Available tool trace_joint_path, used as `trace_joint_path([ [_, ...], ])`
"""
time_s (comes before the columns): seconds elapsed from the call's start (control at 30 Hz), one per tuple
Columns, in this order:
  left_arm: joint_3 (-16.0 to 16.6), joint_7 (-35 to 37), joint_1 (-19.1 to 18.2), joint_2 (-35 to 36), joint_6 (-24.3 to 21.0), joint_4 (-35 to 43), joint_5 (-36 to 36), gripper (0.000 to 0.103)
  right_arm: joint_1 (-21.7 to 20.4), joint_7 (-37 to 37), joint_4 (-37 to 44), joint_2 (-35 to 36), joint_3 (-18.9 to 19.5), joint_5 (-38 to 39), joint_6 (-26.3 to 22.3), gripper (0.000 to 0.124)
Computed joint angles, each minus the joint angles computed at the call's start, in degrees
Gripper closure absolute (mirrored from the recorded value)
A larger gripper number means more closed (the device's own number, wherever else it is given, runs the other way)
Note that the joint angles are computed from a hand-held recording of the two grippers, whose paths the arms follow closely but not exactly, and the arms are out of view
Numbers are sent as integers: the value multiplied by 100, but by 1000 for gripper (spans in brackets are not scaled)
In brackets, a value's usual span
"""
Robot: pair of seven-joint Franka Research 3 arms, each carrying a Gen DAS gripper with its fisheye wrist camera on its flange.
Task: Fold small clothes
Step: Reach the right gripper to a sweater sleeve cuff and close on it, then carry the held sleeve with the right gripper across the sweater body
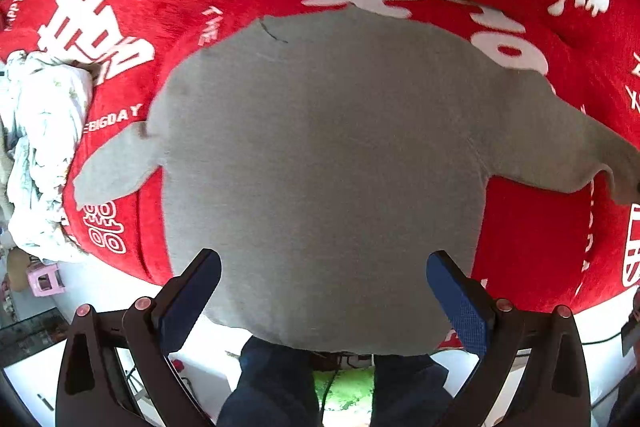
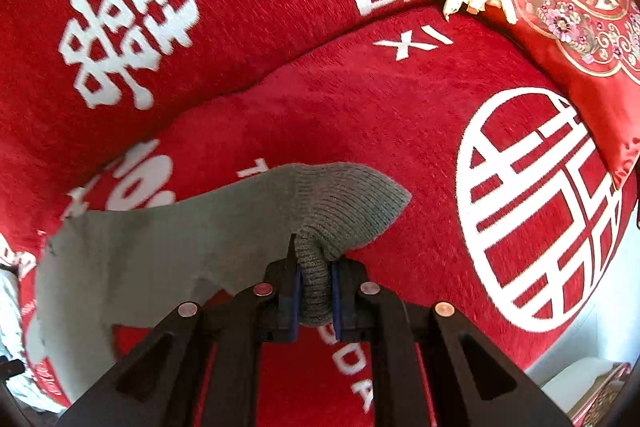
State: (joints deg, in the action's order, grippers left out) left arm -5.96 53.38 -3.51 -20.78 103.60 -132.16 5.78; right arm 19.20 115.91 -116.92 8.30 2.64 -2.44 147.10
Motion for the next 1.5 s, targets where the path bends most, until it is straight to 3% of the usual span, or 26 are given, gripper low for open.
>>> trace_joint_path([
  [0.37,263,-17,394,-1348,-410,-288,590,0,245,-372,499,-281,315,369,-449,111],
  [0.7,834,235,880,-1945,3,-759,448,0,721,-217,1482,-190,514,21,-928,111],
  [0.9,1141,639,1252,-2291,194,-992,428,0,1125,266,1914,-87,655,-167,-1273,111],
  [1.13,1576,1057,1909,-2628,277,-1235,518,0,1719,540,3020,506,709,-707,-1974,111],
  [1.5,2135,1859,2796,-2445,513,-1267,528,0,2740,769,5351,1908,429,-1230,-3232,111],
])
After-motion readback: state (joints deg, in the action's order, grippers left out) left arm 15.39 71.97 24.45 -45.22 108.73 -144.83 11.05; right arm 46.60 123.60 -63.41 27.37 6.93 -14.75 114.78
